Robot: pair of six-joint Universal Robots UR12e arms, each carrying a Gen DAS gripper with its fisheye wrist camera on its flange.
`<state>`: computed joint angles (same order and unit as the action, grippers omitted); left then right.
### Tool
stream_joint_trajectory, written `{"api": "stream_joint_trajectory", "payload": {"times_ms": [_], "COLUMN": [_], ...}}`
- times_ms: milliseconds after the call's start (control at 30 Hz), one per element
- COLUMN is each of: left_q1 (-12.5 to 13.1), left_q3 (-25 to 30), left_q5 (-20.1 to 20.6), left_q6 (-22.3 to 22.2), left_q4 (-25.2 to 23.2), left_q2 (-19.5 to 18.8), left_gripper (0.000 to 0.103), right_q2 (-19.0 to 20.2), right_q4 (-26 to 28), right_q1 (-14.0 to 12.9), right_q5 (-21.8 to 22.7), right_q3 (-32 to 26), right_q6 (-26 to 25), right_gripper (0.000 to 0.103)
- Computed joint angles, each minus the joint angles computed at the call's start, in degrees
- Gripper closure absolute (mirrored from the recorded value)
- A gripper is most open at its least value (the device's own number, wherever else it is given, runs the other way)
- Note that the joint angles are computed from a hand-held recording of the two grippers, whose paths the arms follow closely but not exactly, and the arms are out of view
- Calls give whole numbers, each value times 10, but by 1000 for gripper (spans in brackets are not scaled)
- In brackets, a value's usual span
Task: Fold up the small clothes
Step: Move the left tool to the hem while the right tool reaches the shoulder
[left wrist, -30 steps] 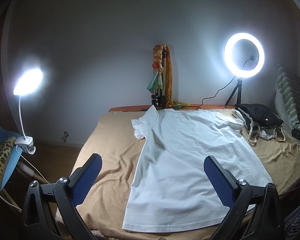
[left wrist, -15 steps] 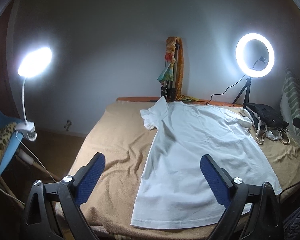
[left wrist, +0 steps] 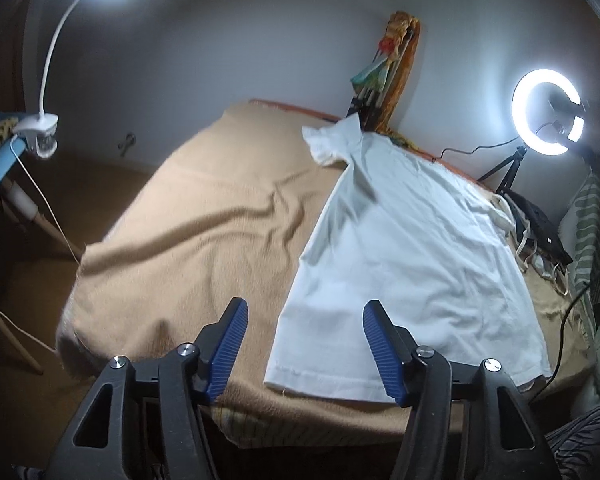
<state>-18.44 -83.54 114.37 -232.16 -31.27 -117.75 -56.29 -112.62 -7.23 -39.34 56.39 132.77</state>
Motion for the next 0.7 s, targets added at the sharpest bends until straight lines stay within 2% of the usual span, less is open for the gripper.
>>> {"api": "stream_joint_trajectory", "payload": {"times_ms": [133,300,533,700], "left_q1": [7,11,25,29], "left_q3": [-7,-5,-12,-15], "left_q5": [-27,-33,-66,-84], "left_q6": [-18,-27,-49,-53], "left_q4": [-7,-17,-17,-13], "left_q2": [0,-5,-6,-9], "left_gripper": [45,48,50,50], "right_q2": [21,49,115,167], "right_q4": [38,67,153,187], "right_q1": [33,69,125,158], "right_q5": [-31,-65,-119,-173], "right_q3": [-38,-81,-183,-254], "right_q6": [-26,-43,-41,-23], "right_gripper": [16,21,22,30]}}
